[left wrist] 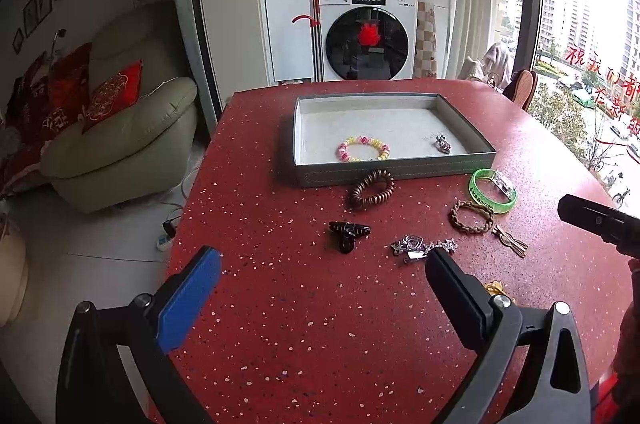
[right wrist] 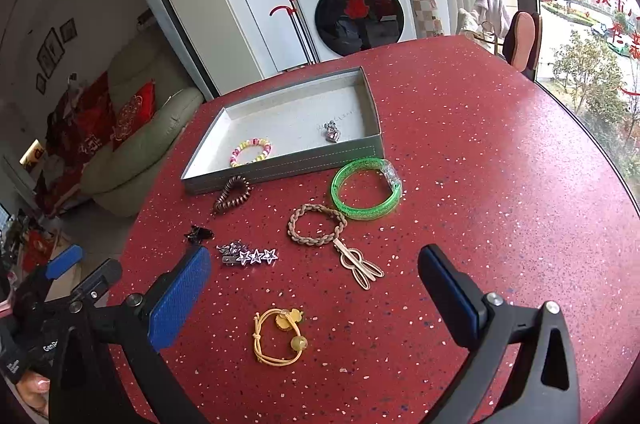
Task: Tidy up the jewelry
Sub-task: 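Grasp the black hair clip with the left gripper while the right gripper approaches the green bangle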
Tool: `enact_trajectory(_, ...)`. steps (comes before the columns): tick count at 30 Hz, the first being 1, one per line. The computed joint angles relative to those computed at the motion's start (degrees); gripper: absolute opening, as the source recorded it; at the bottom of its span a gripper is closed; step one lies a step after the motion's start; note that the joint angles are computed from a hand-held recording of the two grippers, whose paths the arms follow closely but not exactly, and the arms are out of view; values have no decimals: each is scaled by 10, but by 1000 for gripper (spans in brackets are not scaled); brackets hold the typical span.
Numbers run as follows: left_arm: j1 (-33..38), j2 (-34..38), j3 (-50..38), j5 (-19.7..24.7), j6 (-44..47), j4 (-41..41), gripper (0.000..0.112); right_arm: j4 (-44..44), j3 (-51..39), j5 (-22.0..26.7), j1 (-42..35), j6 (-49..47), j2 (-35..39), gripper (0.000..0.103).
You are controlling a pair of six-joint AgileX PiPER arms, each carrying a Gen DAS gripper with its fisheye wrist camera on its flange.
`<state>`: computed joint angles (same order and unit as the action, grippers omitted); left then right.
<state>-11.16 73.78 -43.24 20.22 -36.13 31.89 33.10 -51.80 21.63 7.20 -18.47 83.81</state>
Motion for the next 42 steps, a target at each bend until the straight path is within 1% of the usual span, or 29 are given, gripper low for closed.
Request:
enact_trajectory(4, 19, 22, -16, -5, 22, -5, 103, -27, -26, 16, -13, 22, 36, 103)
enact_trajectory(6, 35, 38, -22, -11, 42, -21, 103, -40, -37, 23, -19, 34, 57, 103)
enact_trajectory(11, 64, 106, -53, -20, 136, -119, 103, -82, -74, 48, -25, 75, 107, 103)
enact_trajectory(14, 73, 143, -72, -22, 194, -177, 103, -132, -101, 56, -21, 109, 131, 103)
enact_trajectory(16, 75, 170, -92, -15, 217, -197, 103, -159, -121, 63, -21, 129, 148, 103)
enact_trajectory(20, 81, 223, -136, 1, 274, -265, 103, -172, -168, 86, -27, 140, 187, 103)
enact_trajectory(21, 80, 234, -146, 2, 280, -275, 103, -180, -178, 89, -26, 147, 194, 102)
enact_trajectory(22, 76, 246, -155, 3, 269, -265, 103, -186, -187, 94, -26, 152, 202, 101)
enact_trajectory(24, 66, 265, -170, 6, 234, -230, 103, -196, -205, 104, -28, 161, 215, 98)
enact_trajectory(29, 61, 296, -189, 9, 233, -221, 103, -216, -247, 128, -32, 185, 246, 88)
enact_trajectory(30, 63, 300, -191, 8, 240, -229, 103, -220, -255, 132, -32, 189, 253, 84)
enact_trajectory(31, 65, 306, -197, 12, 250, -239, 99, -226, -265, 137, -31, 193, 260, 80)
enact_trajectory(32, 68, 313, -204, 18, 259, -248, 99, -234, -274, 143, -29, 201, 267, 79)
enact_trajectory(34, 73, 317, -205, 12, 272, -265, 99, -243, -285, 148, -28, 208, 279, 75)
enact_trajectory(39, 63, 326, -213, 2, 244, -225, 99, -295, -309, 151, -14, 246, 297, 69)
enact_trajectory(40, 60, 327, -214, 0, 241, -220, 97, -306, -314, 153, -9, 253, 300, 67)
enact_trajectory(42, 60, 327, -216, -2, 276, -251, 89, -337, -323, 158, 1, 270, 305, 64)
